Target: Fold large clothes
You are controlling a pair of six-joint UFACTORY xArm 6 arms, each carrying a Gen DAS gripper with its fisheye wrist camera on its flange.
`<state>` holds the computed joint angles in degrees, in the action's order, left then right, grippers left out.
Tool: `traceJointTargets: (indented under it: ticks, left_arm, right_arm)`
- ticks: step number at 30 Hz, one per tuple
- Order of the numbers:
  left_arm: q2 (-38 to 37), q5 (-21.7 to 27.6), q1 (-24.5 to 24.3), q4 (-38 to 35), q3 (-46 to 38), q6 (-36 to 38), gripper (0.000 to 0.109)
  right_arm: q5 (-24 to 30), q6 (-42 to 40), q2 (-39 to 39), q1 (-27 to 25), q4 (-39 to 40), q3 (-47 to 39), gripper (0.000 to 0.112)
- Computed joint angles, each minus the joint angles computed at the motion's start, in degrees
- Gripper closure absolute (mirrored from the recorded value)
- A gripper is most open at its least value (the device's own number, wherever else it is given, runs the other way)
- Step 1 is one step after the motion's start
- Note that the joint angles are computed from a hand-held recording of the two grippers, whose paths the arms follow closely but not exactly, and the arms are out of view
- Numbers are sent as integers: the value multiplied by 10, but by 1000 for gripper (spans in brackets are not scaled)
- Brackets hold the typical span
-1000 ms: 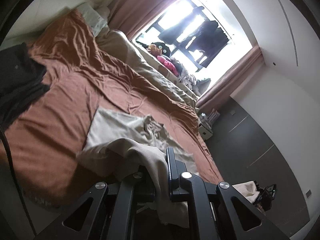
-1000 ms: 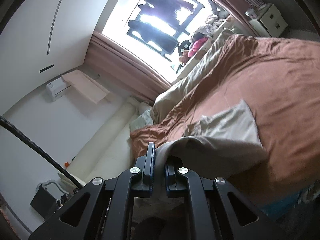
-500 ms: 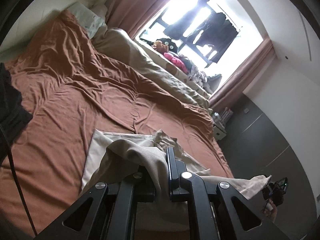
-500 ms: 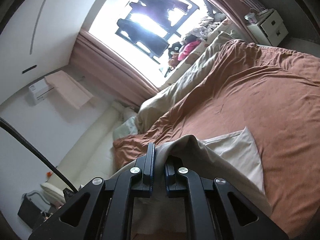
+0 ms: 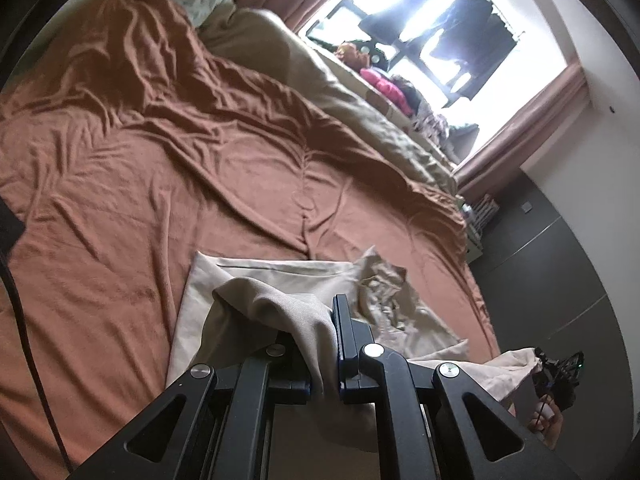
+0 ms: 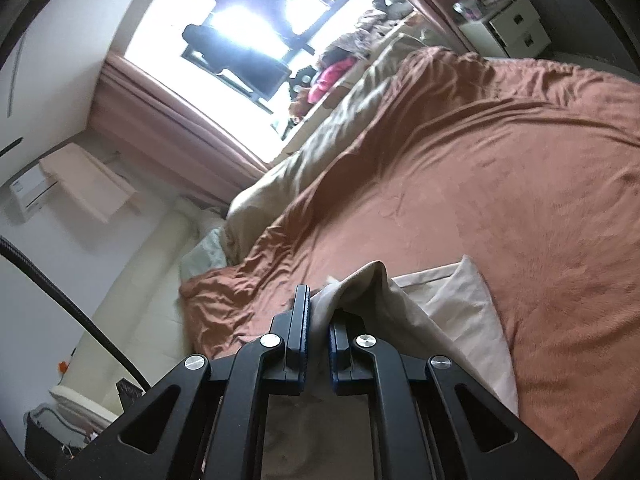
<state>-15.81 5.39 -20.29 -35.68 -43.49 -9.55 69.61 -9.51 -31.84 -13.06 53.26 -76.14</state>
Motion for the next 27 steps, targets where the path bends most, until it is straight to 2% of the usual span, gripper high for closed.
traceJointTargets:
  ticks: [5, 7, 9, 10, 11, 12, 13, 14, 15, 16, 17, 19, 23, 27]
  left_arm:
    - [81, 31, 17, -91, -57, 91, 99]
    - [116, 53, 28, -77, -80, 81, 95]
    - [146, 80, 37, -41, -103, 67, 86]
    - [160, 89, 38, -47, -115, 82, 75]
    - [165, 90, 38, -60, -119, 97, 60]
    - [170, 87, 37, -83, -123, 120, 52]
    - [170, 76, 34, -102, -123, 140, 40]
    - [167, 65, 33, -97, -118, 138, 28]
    - [159, 40, 30, -68, -107, 118, 24]
    - [150, 22, 31, -21, -94, 78, 17]
    - [144, 10, 32, 10, -88, 53, 16]
    - [134, 7, 31, 33, -82, 39, 16]
    - [134, 27, 33, 143, -91, -33, 16]
    - [158, 78, 24, 226, -128, -84, 18]
  right_arm:
    - [-39, 44, 20, 53, -73, -2, 107]
    - [-62, 77, 29, 79, -105, -1, 107]
    - [-74, 103, 37, 94, -126, 0, 107]
    - [-76, 116, 40, 101, -138, -1, 107]
    - [-74, 131, 46, 108, -151, -5, 105]
    - [-65, 149, 53, 114, -166, -13, 104]
    - [-52, 168, 60, 121, -182, -24, 97]
    - [-48, 180, 62, 126, -191, -30, 83]
    - [-51, 183, 61, 129, -192, -32, 71]
    - [-55, 188, 58, 133, -196, -34, 44]
    - [-58, 192, 54, 138, -203, -38, 33]
    - [-54, 196, 51, 149, -219, -54, 33]
    - [-10, 215, 68, 193, -287, -113, 33]
    - [47, 230, 103, 262, -366, -186, 33]
